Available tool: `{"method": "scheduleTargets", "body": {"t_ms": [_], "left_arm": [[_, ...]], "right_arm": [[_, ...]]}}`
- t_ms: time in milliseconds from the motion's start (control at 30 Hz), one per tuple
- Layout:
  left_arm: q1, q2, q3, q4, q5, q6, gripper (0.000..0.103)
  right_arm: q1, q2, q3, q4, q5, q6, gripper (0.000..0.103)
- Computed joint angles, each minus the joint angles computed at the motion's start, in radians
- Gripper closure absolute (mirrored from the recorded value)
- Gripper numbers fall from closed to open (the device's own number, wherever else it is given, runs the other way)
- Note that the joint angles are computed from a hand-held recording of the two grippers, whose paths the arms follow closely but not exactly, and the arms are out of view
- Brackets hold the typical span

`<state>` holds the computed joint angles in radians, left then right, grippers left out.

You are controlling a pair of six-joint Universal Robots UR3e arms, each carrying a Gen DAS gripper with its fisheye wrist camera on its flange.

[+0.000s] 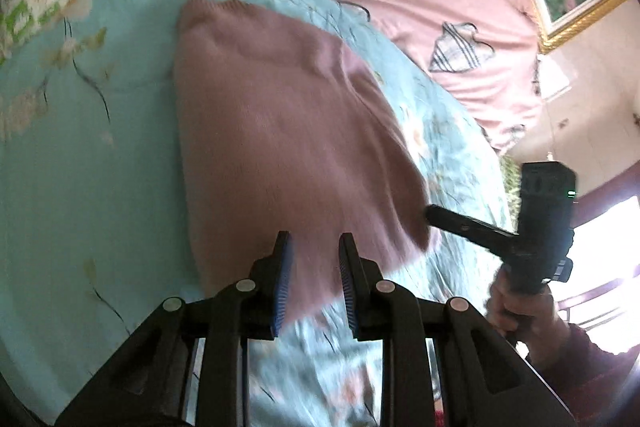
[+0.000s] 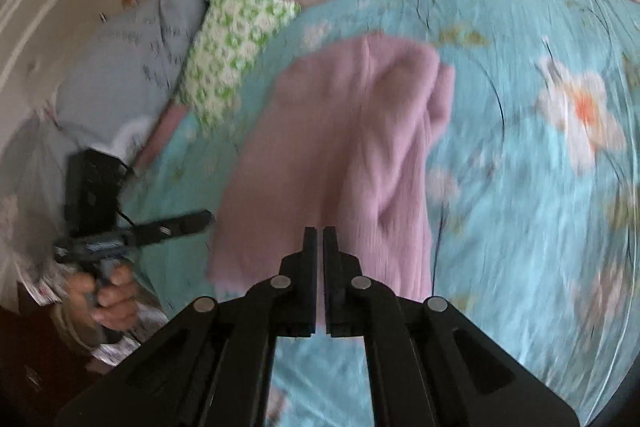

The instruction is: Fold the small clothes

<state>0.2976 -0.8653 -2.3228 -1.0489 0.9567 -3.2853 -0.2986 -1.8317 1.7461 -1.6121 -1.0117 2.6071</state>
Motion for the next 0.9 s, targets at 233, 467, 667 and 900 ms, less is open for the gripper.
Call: {"method": "scheduleTargets", "body": {"t_ms": [233, 467, 667, 900], "left_arm": [[-0.057, -0.075, -0.12, 0.082, 0.076, 0.013, 0.086], [-0.006, -0.032, -0.192, 0.103, 0.038, 0.043, 0.092], [-0.123, -0.179, -0.121, 0.231, 0.131, -0.061, 0.092], [-0.242, -0.261, -0.046, 0.259, 0.25, -0.141, 0.092]], "right_arm": [[-0.029, -0.075, 0.228, -0.173, -0.164, 0.057, 0.101], [-0.114, -0.125, 0.323, -0.204, -0.104, 0.014, 0.103], [-0.164, -0.192, 0.376, -0.19, -0.08, -0.066, 0.103], [-0.071, -0.173, 0.361, -0.261, -0.159, -0.011, 0.103]]}}
